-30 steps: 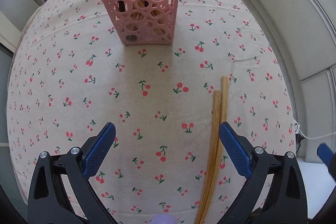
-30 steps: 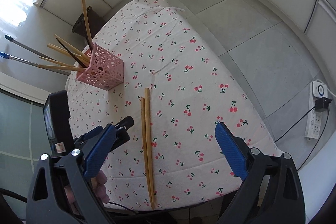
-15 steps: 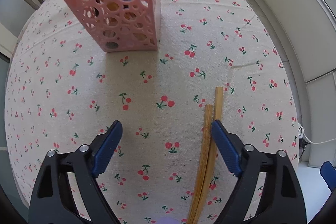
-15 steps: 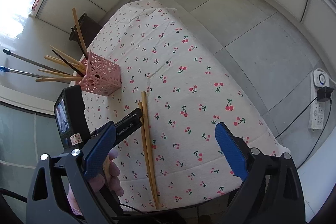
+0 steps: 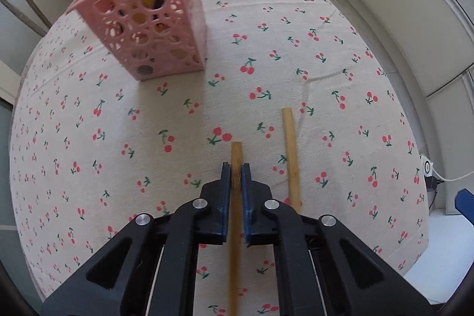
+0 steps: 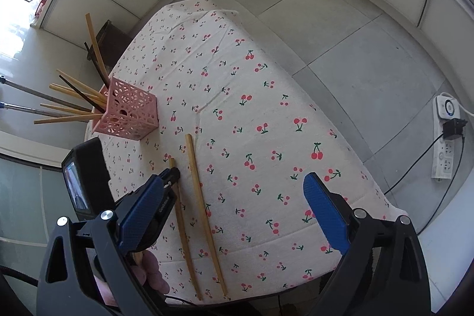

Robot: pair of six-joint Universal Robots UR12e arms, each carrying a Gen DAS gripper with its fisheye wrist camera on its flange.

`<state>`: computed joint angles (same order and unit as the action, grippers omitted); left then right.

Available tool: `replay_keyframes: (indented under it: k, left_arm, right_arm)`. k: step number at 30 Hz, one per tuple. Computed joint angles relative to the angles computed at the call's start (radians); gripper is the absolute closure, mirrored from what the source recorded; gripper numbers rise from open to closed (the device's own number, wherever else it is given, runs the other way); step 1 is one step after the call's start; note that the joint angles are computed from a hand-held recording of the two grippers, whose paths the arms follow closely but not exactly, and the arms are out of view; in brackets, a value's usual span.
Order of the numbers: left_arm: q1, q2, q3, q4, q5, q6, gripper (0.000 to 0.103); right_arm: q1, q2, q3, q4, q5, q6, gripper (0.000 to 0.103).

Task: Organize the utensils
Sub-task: 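Grasp a wooden chopstick with the left tool while the right tool grasps the other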

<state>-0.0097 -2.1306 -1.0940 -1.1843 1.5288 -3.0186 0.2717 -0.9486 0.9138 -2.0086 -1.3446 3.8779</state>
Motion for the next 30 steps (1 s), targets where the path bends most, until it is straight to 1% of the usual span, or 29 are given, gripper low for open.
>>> replay_keyframes:
  k: [3, 4, 8, 11, 14, 17, 19, 21, 22, 23, 24, 25, 27, 29, 30]
  left_arm:
    - [0.017, 0.015, -0.017, 0.003, -0.006, -0.012, 0.097]
    - [0.024, 0.009, -0.006, -0.001, -0.013, -0.020, 0.097]
    - [0.064, 0.035, -0.026, 0.018, -0.060, -0.082, 0.097]
    - [0.089, 0.057, -0.044, 0.064, -0.088, -0.134, 0.096]
    - [0.110, 0.087, -0.073, 0.123, -0.106, -0.169, 0.096]
    - [0.121, 0.095, -0.075, 0.185, -0.088, -0.178, 0.096]
    - [0.123, 0.105, -0.083, 0.221, -0.070, -0.177, 0.096]
    - [0.128, 0.117, -0.097, 0.252, -0.065, -0.181, 0.096]
    - [0.132, 0.126, -0.106, 0.258, -0.066, -0.179, 0.096]
    - [0.133, 0.127, -0.107, 0.266, -0.066, -0.180, 0.096]
    - [0.135, 0.129, -0.109, 0.275, -0.066, -0.182, 0.096]
    - [0.138, 0.132, -0.112, 0.281, -0.067, -0.183, 0.096]
    - [0.142, 0.135, -0.113, 0.285, -0.069, -0.184, 0.096]
    - [0.147, 0.137, -0.114, 0.288, -0.074, -0.191, 0.096]
    - [0.149, 0.137, -0.113, 0.286, -0.076, -0.193, 0.096]
  right_arm:
    - [0.008, 0.020, -0.032, 0.032, -0.016, -0.017, 0.010]
    - [0.011, 0.029, -0.045, 0.045, -0.019, -0.022, 0.010]
    - [0.026, 0.080, -0.126, 0.107, -0.030, -0.047, 0.010]
    - [0.043, 0.142, -0.226, 0.177, -0.058, -0.084, 0.010]
    - [0.064, 0.208, -0.336, 0.250, -0.116, -0.130, 0.010]
    - [0.080, 0.252, -0.405, 0.290, -0.182, -0.161, 0.010]
    - [0.088, 0.277, -0.444, 0.313, -0.200, -0.176, 0.011]
    - [0.094, 0.300, -0.481, 0.338, -0.203, -0.193, 0.015]
    - [0.097, 0.312, -0.501, 0.352, -0.206, -0.200, 0.022]
    - [0.099, 0.323, -0.521, 0.368, -0.202, -0.205, 0.031]
    - [0.099, 0.336, -0.543, 0.391, -0.191, -0.209, 0.033]
    - [0.102, 0.343, -0.556, 0.401, -0.205, -0.211, 0.036]
    - [0.109, 0.351, -0.569, 0.400, -0.233, -0.217, 0.047]
    - [0.108, 0.344, -0.556, 0.383, -0.228, -0.213, 0.073]
    - [0.107, 0.343, -0.553, 0.381, -0.226, -0.213, 0.076]
